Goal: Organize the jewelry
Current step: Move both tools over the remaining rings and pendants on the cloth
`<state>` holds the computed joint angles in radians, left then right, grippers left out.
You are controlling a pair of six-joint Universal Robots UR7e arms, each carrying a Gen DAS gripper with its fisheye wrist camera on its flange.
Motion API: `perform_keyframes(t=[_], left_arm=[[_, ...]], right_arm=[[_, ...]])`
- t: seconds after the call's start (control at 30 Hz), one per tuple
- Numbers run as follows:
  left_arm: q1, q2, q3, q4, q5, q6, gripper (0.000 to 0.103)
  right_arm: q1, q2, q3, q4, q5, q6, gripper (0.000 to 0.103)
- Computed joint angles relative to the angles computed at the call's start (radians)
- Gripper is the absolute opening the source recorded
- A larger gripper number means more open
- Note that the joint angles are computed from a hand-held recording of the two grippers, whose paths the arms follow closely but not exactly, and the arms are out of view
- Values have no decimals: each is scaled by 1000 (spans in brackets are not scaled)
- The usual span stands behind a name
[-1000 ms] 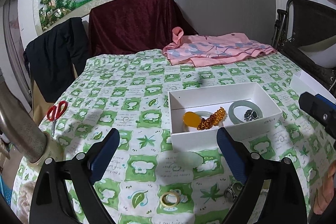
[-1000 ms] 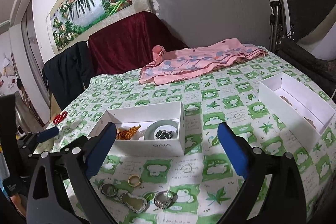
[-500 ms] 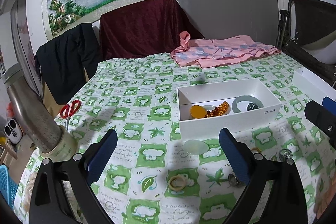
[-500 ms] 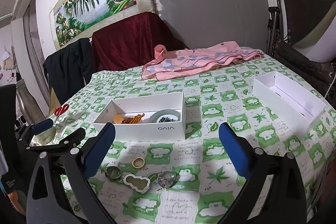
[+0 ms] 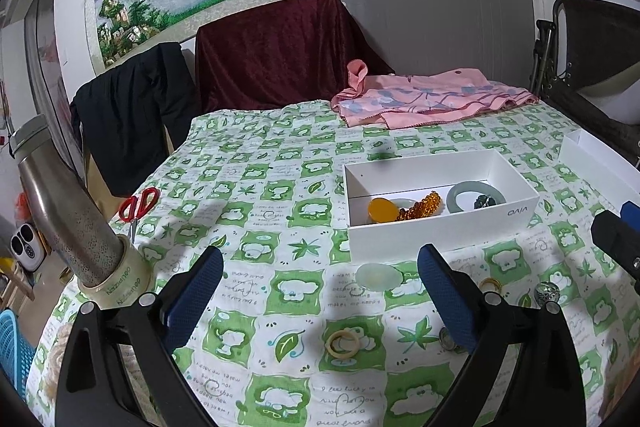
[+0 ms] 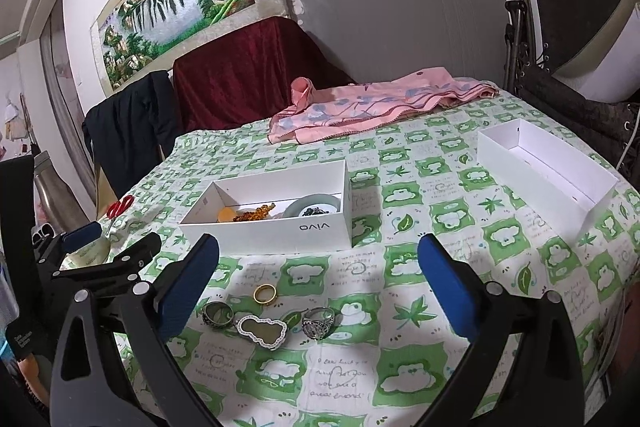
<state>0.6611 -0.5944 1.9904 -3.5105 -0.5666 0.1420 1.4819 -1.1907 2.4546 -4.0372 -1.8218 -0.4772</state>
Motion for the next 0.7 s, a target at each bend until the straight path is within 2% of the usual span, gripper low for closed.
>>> perform_keyframes(t=[0.7], left_arm=[[1, 1, 1, 8, 6, -1, 96]], right_arm=[[-2, -8, 6, 31, -2, 11, 95]])
